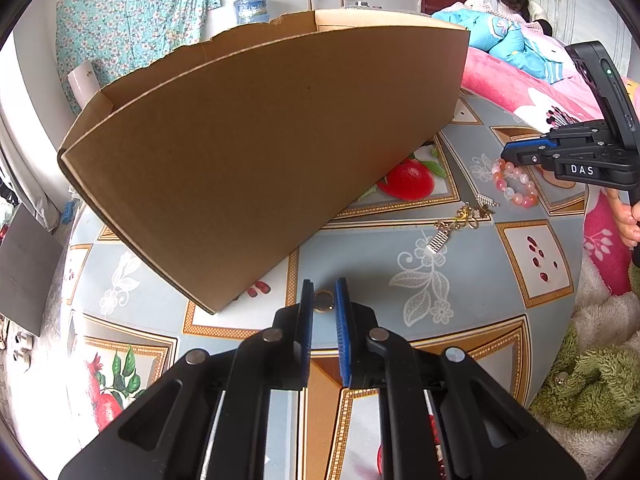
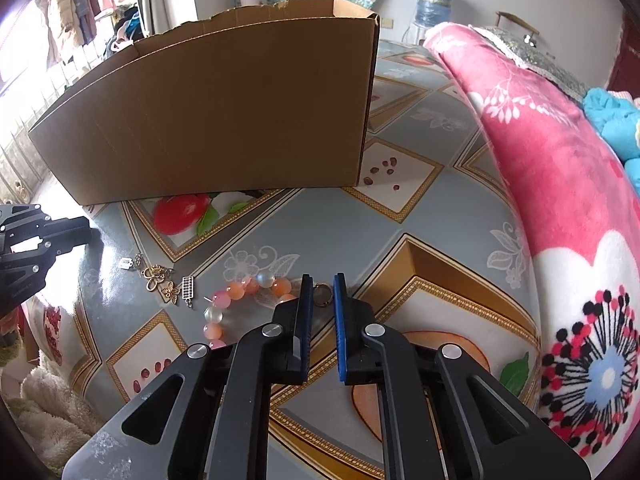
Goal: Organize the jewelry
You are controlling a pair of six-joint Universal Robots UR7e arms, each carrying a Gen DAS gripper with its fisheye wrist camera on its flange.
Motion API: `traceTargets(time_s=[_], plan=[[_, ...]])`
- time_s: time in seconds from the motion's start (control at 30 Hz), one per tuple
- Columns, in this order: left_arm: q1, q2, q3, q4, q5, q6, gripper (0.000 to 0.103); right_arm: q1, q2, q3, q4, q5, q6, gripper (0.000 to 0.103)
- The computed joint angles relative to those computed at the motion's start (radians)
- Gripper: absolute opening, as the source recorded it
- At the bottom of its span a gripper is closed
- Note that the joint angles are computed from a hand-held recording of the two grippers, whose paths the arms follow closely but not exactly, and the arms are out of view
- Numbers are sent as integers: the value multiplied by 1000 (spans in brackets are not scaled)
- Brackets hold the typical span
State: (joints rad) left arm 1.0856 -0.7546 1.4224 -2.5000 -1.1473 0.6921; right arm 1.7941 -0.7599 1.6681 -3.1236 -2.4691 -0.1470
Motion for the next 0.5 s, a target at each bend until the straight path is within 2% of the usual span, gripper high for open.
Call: traceTargets(time_s=[0.27, 0.33, 0.5], plan=[[0, -2, -1, 6, -2, 2, 10, -8, -22, 11, 27, 21, 30, 1], [0, -3, 1, 4, 0, 3, 10, -8, -30, 16, 42, 20, 46, 4], [-1, -4, 2, 3, 1, 2, 10, -12, -63, 33, 84, 37, 110, 4]])
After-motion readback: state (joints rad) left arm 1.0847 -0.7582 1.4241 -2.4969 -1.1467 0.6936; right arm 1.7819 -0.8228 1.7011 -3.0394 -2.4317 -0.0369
